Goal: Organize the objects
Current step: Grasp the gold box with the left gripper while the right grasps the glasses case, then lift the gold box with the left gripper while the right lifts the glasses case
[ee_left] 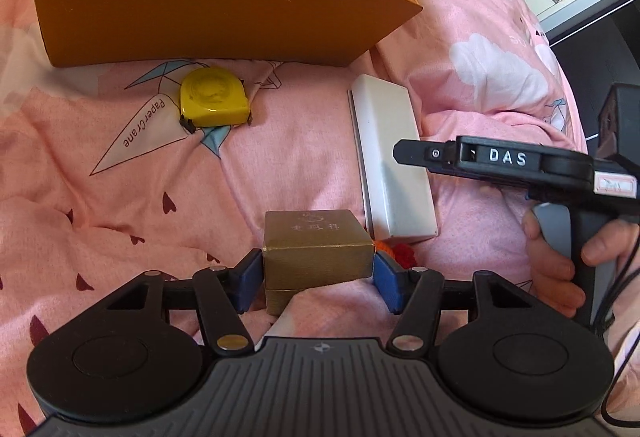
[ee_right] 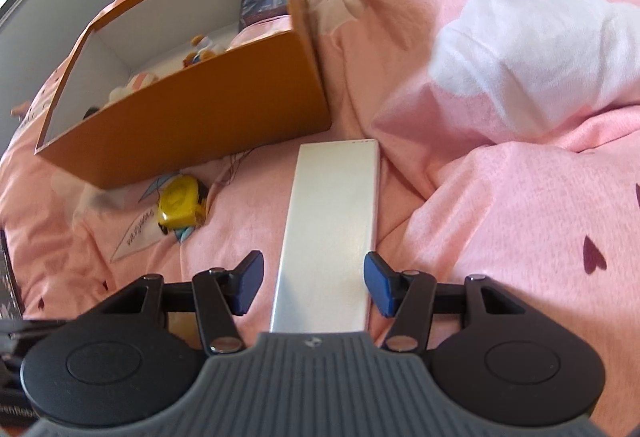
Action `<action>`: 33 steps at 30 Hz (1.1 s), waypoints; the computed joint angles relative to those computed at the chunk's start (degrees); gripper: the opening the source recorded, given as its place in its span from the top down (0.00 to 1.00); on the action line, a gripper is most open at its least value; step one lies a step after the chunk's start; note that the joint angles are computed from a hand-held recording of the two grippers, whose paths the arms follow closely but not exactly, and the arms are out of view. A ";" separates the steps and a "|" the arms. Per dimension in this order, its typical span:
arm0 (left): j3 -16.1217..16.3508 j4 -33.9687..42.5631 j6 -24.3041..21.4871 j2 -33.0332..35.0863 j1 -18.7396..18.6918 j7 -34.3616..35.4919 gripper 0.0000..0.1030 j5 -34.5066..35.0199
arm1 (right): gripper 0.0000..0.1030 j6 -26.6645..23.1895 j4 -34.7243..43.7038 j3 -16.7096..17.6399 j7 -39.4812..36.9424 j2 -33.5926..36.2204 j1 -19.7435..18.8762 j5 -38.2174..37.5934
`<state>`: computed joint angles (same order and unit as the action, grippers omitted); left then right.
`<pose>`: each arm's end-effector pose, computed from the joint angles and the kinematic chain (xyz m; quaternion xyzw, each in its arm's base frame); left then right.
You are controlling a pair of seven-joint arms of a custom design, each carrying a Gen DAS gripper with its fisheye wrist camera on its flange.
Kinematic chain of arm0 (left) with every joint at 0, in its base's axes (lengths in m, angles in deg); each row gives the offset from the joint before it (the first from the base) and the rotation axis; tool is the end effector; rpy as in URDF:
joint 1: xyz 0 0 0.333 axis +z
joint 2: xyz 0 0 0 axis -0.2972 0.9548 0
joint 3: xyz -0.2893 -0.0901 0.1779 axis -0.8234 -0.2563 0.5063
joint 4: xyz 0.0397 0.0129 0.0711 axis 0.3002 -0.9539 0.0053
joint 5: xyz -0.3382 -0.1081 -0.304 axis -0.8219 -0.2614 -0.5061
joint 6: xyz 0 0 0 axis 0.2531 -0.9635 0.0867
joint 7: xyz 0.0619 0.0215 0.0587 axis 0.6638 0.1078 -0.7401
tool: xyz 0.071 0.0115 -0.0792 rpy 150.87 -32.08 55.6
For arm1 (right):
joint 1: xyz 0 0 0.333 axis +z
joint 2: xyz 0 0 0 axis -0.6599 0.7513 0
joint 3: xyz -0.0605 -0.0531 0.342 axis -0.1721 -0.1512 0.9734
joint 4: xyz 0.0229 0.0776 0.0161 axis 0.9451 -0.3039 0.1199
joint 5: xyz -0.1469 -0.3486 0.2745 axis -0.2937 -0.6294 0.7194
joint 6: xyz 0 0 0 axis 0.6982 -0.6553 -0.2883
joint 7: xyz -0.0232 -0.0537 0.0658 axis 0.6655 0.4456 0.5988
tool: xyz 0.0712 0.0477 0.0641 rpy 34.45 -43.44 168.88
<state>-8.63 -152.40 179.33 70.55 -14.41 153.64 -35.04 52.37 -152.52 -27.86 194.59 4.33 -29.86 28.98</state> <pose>0.6952 -0.1019 0.5471 0.4650 -0.8451 0.2185 0.1480 0.5922 0.1618 0.5495 -0.4539 0.8557 -0.0902 0.2317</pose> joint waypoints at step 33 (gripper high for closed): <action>0.23 1.18 12.57 1.94 1.18 -8.84 0.35 3.09 | 0.82 4.81 4.83 -0.01 -18.41 5.93 3.63 9.95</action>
<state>-8.40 -151.22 191.90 72.49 -13.23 144.80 -31.94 57.18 -147.69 -27.87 176.18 10.26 -26.22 38.93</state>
